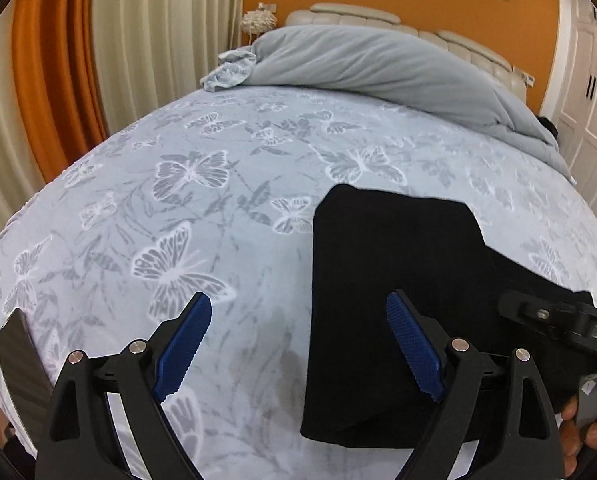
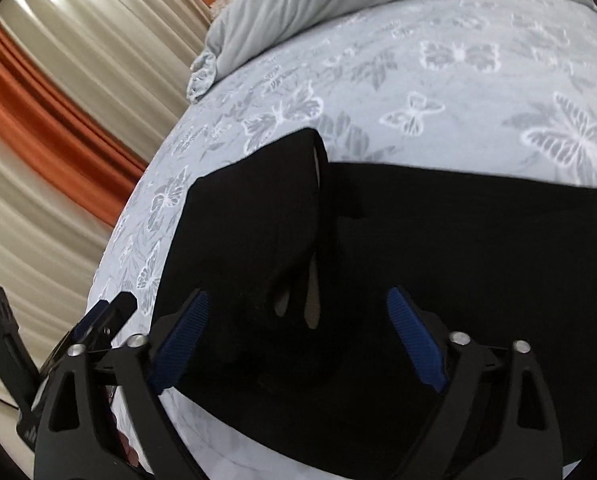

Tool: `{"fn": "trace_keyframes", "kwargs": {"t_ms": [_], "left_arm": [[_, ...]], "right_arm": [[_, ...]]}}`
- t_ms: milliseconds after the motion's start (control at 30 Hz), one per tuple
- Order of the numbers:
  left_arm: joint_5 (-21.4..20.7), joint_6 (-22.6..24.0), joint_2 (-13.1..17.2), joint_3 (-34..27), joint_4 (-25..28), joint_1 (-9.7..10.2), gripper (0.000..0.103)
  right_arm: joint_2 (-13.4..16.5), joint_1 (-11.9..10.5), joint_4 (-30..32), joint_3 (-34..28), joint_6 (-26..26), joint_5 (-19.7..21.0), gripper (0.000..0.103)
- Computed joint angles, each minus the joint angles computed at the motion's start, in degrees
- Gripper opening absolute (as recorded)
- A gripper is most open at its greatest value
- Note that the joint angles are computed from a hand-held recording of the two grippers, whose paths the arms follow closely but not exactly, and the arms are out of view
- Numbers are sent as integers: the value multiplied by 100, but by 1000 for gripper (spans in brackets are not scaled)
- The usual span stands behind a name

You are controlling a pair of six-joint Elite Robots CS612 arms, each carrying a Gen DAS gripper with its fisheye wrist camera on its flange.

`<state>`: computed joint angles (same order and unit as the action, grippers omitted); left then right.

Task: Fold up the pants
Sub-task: 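Grasp the folded pants bundle with the right gripper while the left gripper grasps it too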

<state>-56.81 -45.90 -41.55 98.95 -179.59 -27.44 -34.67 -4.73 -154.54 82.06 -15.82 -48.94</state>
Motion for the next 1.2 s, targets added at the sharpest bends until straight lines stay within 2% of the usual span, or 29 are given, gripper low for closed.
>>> {"fn": "trace_keyframes", "kwargs": {"t_ms": [33, 133, 200, 233, 267, 300, 367, 400, 433, 467, 500, 533, 633, 733, 800, 867, 1000, 1100, 1133, 1200], "left_arm": [[-27, -6, -2, -1, 13, 8, 87], [-84, 12, -14, 15, 8, 16, 87], [-94, 1, -27, 32, 12, 20, 87], [-89, -11, -28, 32, 21, 19, 87], [-83, -13, -28, 26, 45, 19, 87], [-88, -4, -29, 28, 53, 21, 87], [-110, 12, -53, 47, 104, 24, 87], [-105, 1, -60, 65, 81, 24, 87], [-137, 5, -77, 99, 8, 27, 87], [-166, 8, -87, 120, -35, 33, 87], [-183, 11, -96, 142, -85, 37, 87], [-200, -3, -109, 168, -139, 43, 87], [-244, -44, -132, 235, -327, 65, 87], [-292, -121, -154, 307, -586, 88, 87], [-425, -163, -169, 363, -795, 122, 87], [-682, -183, -166, 402, -1009, 169, 87], [-1098, -176, -120, 366, -1204, 208, 87], [-1277, -5, -70, 274, -1134, 165, 87], [-1270, 78, -48, 224, -1051, 127, 87], [-1273, 217, -9, 144, -926, 71, 87]], "right_arm": [[-1, 11, 191, -24, 25, 41, 61], [-67, 12, 162, 56, 97, 64, 61], [-83, -12, 284, 50, 168, 251, 70], [-78, -38, 487, 14, 250, 478, 82], [-55, -49, 625, -38, 321, 606, 90], [-44, -51, 763, -85, 359, 673, 90], [-45, -7, 815, -139, 350, 520, 90], [-50, 18, 793, -146, 296, 429, 87], [-53, 61, 793, -162, 248, 236, 75], [-56, 84, 835, -173, 193, 113, 55], [-49, 108, 836, -184, 168, -8, 42], [-35, 116, 969, -220, 104, -6, 22], [-92, 110, 851, -140, 48, 49, 18], [-293, 21, 524, 75, 3, 465, 17], [-484, -129, 86, 272, 3, 846, 17], [-668, -316, -492, 495, 85, 920, 17], [-767, -730, -1159, 756, 289, 571, 17], [-600, -968, -1136, 762, 415, 96, 18], [-485, -1024, -992, 709, 451, -162, 18], [-279, -1073, -689, 574, 474, -394, 18]]}}
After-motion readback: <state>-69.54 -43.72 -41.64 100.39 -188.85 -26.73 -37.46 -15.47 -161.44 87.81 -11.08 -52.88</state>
